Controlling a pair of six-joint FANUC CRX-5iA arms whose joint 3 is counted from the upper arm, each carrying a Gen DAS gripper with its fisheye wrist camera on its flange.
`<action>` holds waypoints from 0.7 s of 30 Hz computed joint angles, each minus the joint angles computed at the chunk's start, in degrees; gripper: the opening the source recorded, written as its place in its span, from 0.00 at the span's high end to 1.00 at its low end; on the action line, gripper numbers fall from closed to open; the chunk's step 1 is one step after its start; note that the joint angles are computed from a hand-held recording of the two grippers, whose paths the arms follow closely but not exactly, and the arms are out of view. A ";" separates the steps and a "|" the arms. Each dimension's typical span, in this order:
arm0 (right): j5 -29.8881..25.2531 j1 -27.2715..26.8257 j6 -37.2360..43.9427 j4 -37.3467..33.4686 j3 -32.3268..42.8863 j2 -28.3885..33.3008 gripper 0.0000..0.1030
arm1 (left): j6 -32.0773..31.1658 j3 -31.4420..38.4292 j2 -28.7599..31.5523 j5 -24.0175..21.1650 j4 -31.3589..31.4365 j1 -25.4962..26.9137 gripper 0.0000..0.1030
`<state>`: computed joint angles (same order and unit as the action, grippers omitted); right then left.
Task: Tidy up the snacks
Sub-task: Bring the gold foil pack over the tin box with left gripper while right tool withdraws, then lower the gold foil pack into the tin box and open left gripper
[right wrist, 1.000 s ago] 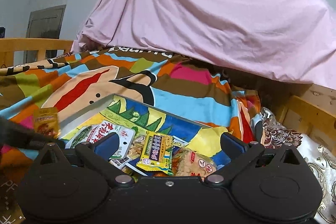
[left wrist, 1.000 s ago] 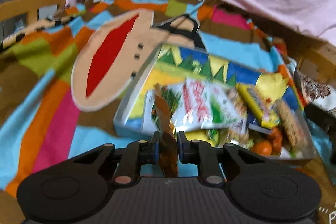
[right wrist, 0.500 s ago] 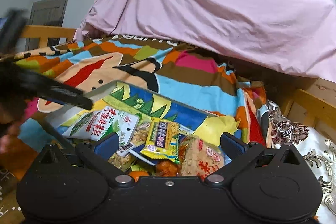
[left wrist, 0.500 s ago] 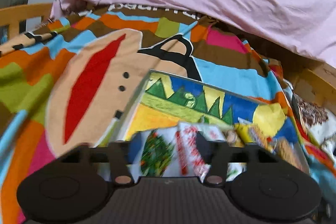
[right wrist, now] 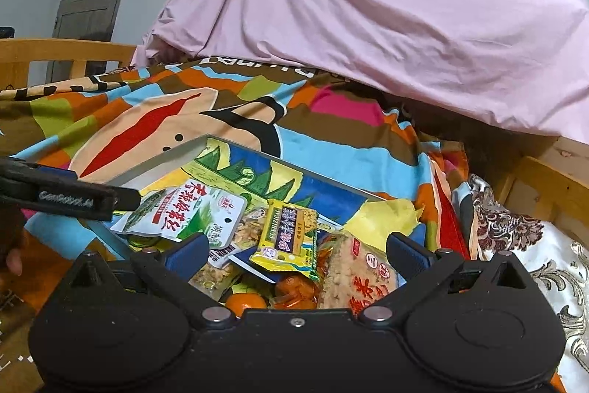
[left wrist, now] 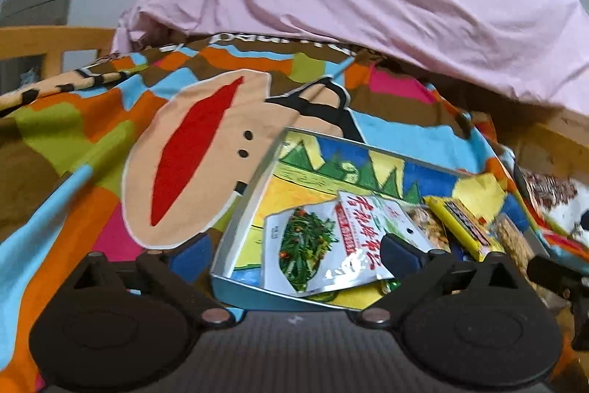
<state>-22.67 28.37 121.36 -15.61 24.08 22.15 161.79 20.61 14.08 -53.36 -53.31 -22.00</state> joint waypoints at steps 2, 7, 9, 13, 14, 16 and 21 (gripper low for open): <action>0.02 -0.06 -0.43 0.35 -0.10 -0.04 0.01 | -1.68 -1.52 -1.10 1.42 0.97 0.04 0.01; 0.54 -0.23 -1.51 0.86 -0.47 -0.52 0.01 | -20.32 -8.15 -5.24 12.19 11.80 3.58 0.01; 0.64 -0.27 -1.54 0.77 -0.59 -0.77 0.01 | -32.83 -9.46 -5.15 15.37 20.52 6.11 0.01; -0.06 -0.42 -0.22 -0.27 -0.32 -0.86 0.01 | -58.28 -7.16 -1.76 13.24 34.27 8.75 0.01; -0.11 -0.40 -0.10 -0.31 -0.34 -0.83 0.01 | -64.66 -6.18 -0.58 11.39 37.80 9.28 0.01; -0.36 -0.36 -0.32 -0.07 -0.25 -0.63 0.01 | -74.00 -2.94 2.05 6.66 40.78 9.45 0.01; 0.02 -0.16 -3.43 2.15 -1.87 -1.59 0.01 | -79.33 -1.11 4.16 3.65 48.99 11.60 0.30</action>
<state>-22.65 28.21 117.93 -13.46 22.21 20.56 82.46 19.51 18.24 -49.71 -4.32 -10.40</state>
